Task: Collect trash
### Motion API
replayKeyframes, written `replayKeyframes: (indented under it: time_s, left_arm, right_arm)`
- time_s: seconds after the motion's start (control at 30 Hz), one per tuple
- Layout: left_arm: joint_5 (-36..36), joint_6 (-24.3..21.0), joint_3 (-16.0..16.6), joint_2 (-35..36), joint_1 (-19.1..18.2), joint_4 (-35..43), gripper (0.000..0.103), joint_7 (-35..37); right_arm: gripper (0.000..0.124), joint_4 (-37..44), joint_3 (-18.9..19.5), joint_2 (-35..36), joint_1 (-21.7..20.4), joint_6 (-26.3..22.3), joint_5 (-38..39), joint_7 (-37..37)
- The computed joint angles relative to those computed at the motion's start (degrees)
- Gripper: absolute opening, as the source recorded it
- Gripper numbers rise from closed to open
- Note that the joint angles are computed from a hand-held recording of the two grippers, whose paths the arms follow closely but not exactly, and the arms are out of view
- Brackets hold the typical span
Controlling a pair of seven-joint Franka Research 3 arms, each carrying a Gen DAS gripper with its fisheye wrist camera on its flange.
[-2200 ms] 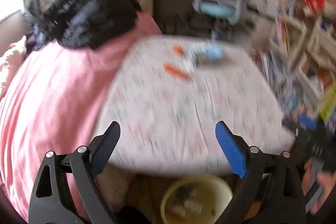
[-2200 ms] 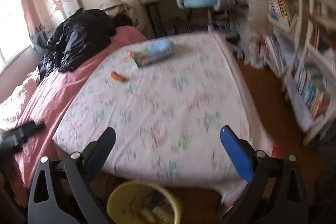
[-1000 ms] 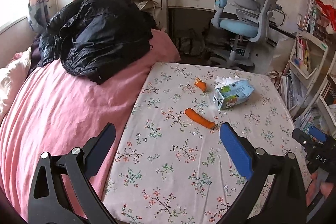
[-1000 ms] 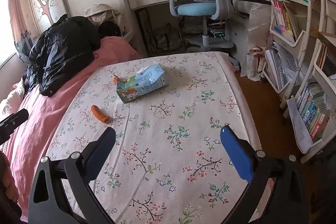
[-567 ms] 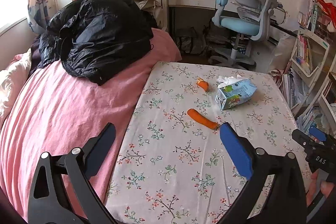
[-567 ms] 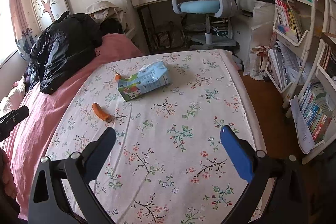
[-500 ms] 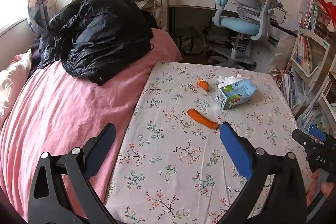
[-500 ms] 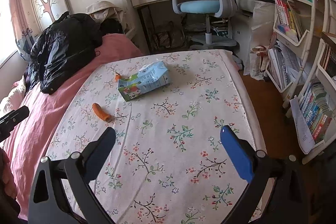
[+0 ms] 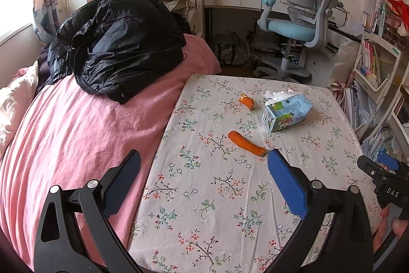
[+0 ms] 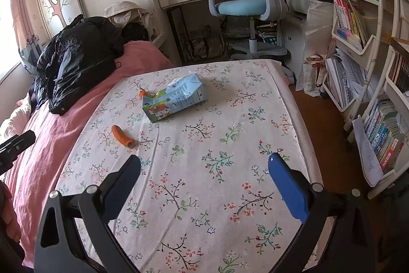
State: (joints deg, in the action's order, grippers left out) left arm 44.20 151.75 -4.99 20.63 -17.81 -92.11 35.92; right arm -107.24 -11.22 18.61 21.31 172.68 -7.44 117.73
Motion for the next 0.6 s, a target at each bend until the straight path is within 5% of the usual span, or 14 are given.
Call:
replayKeyframes:
  time_s: [0.6]
  left_arm:
    - [-0.01,-0.19,-0.07,-0.04,-0.07,0.0,0.096,0.34]
  right_arm:
    - [0.096,-0.65,0.15,-0.19,-0.15,0.44,0.42,-0.54]
